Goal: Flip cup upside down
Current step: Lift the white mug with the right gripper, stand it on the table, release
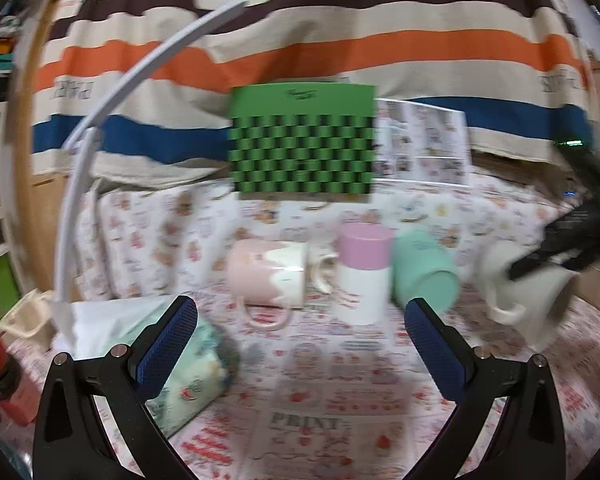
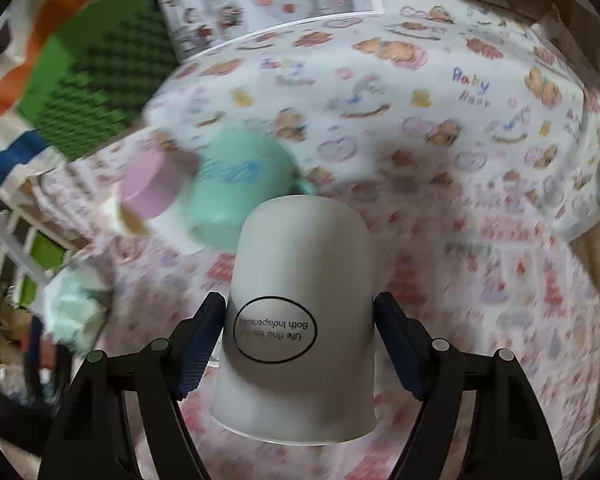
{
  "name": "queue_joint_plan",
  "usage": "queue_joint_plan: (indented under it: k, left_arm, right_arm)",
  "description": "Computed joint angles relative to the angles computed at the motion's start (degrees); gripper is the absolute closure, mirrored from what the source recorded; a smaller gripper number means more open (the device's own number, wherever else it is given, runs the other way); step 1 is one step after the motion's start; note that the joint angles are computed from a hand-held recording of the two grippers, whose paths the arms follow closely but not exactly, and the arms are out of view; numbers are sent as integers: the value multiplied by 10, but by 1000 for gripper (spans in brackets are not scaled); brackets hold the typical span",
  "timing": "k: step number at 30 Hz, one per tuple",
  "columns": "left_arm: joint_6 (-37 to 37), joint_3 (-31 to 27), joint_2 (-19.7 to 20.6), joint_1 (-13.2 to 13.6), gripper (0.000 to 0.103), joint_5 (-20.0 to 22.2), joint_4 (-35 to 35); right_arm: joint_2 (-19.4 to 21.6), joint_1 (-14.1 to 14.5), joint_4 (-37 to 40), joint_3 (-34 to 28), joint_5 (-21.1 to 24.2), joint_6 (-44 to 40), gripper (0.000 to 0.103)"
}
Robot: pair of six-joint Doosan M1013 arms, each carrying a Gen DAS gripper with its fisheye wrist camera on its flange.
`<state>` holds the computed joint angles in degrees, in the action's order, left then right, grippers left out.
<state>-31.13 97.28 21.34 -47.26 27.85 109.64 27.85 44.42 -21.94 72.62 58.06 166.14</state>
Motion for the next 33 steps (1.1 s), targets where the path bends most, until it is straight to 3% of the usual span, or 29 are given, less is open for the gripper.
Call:
queue_joint_plan:
  k: [3,6,9,14,19,25,27,29,31,33]
  left_arm:
    - [-30,4,-2,4,0,-11,30]
    - [-14,4,-2,1,0,-3,19]
    - [8,2,-1,0,0,4,-3]
    - [61,-10,5,-6,0,65,-91]
    - [111,-22,9,3,0,41,-148]
    - [146,-24,8,4,0,27,-175]
    - [155,-24,8,3,0,23,-174]
    - [150,-22,7,2,0,18,-161]
    - [137,-19,6,1,0,15,-138]
    - [117,-14,4,-2,0,15,-106]
  right_arm:
    - [-8,14,-17,5,-23,35,25]
    - [-12,20,-32,14,-52,70,25]
    - [9,36,-67,-7,-27,94,25]
    - [30,32,-47,-11,-47,90,25]
    - [40,37,-91,-13,-53,114,25]
    - [26,37,-117,21,-136,105,22]
    - [11,43,-167,46,-164,131,21]
    - [-3,56,-262,68,-160,178,13]
    - [-13,75,-370,89,-129,224,11]
    - [-19,99,-472,107,-69,244,6]
